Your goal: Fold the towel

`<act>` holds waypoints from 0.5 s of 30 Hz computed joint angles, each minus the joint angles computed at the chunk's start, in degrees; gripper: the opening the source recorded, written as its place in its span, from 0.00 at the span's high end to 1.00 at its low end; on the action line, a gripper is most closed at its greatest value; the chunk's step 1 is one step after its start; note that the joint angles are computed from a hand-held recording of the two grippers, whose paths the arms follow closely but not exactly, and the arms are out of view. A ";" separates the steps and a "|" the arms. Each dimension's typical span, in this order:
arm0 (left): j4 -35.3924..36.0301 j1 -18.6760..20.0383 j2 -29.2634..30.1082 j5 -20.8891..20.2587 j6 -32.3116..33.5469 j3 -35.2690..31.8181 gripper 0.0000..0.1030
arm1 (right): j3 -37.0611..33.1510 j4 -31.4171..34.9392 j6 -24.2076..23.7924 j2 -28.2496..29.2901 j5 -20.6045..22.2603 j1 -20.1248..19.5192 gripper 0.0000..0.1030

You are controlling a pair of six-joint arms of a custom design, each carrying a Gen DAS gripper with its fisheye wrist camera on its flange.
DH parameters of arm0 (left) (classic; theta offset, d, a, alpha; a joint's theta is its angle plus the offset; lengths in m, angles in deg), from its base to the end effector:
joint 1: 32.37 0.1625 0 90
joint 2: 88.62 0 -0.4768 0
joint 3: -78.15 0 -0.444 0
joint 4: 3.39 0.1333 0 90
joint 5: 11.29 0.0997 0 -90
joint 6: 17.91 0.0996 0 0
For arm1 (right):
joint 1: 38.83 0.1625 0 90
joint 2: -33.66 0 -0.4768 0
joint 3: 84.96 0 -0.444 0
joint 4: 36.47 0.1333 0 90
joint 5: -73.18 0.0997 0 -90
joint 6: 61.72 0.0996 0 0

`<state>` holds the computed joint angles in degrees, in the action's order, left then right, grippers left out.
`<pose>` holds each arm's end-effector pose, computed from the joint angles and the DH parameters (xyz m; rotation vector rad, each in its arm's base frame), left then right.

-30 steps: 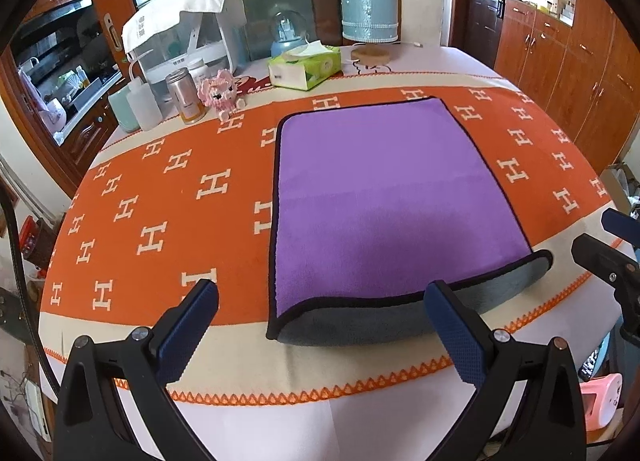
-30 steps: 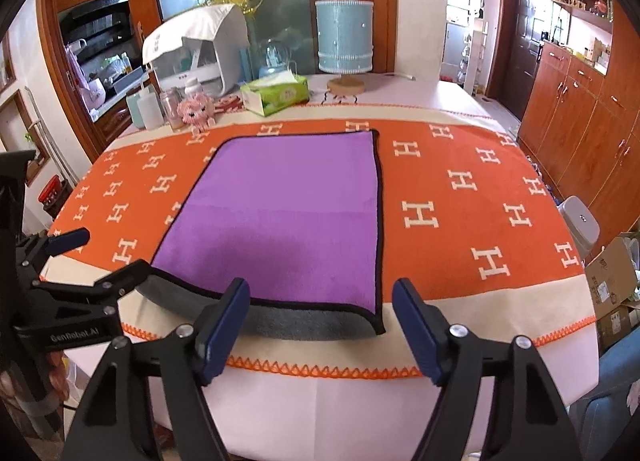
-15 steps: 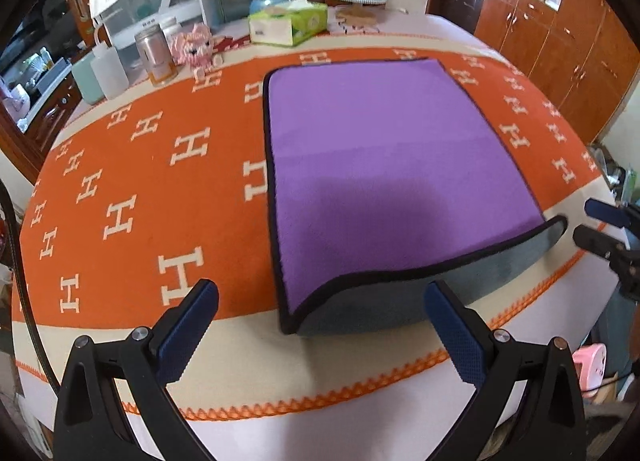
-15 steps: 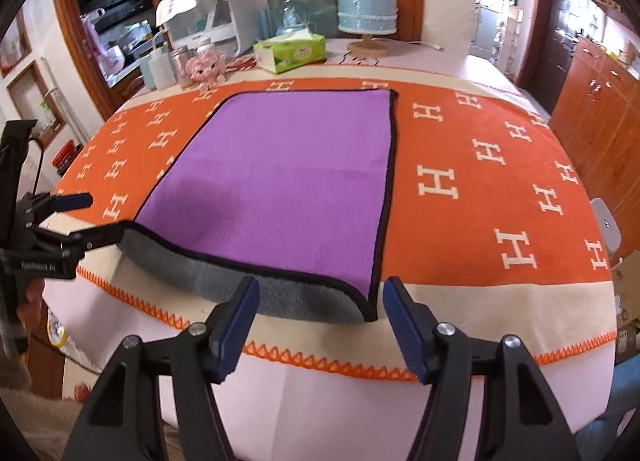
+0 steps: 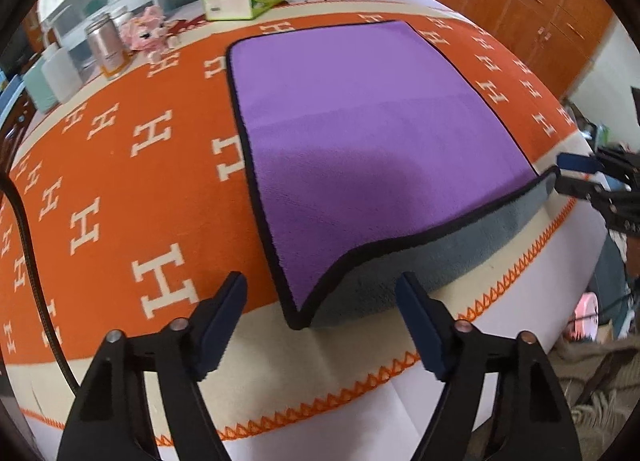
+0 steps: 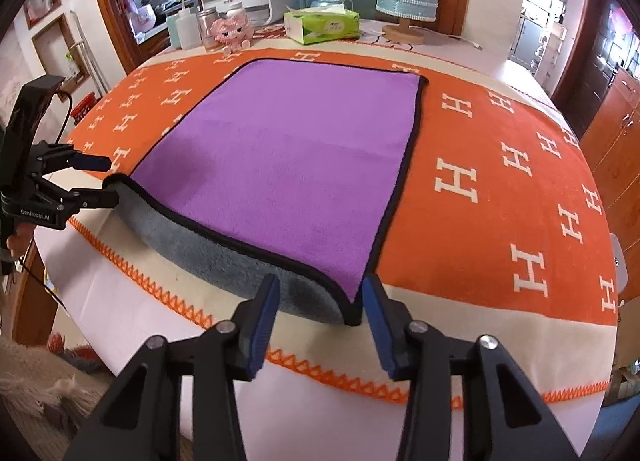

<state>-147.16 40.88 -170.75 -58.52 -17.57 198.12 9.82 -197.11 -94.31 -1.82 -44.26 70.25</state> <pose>0.0391 -0.5672 0.3195 0.2267 2.3943 -0.4668 0.3213 -0.6614 -0.0096 1.0920 -2.4022 0.1843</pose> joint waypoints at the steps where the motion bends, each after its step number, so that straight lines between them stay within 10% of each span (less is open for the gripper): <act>1: 0.28 0.26 0.04 -0.97 0.83 -0.25 0.29 | -0.27 0.91 0.12 -0.06 0.27 -0.19 0.64; 15: 5.53 2.32 1.07 -6.71 3.29 -3.41 0.43 | -1.02 2.83 -3.87 -0.04 1.39 -0.64 0.72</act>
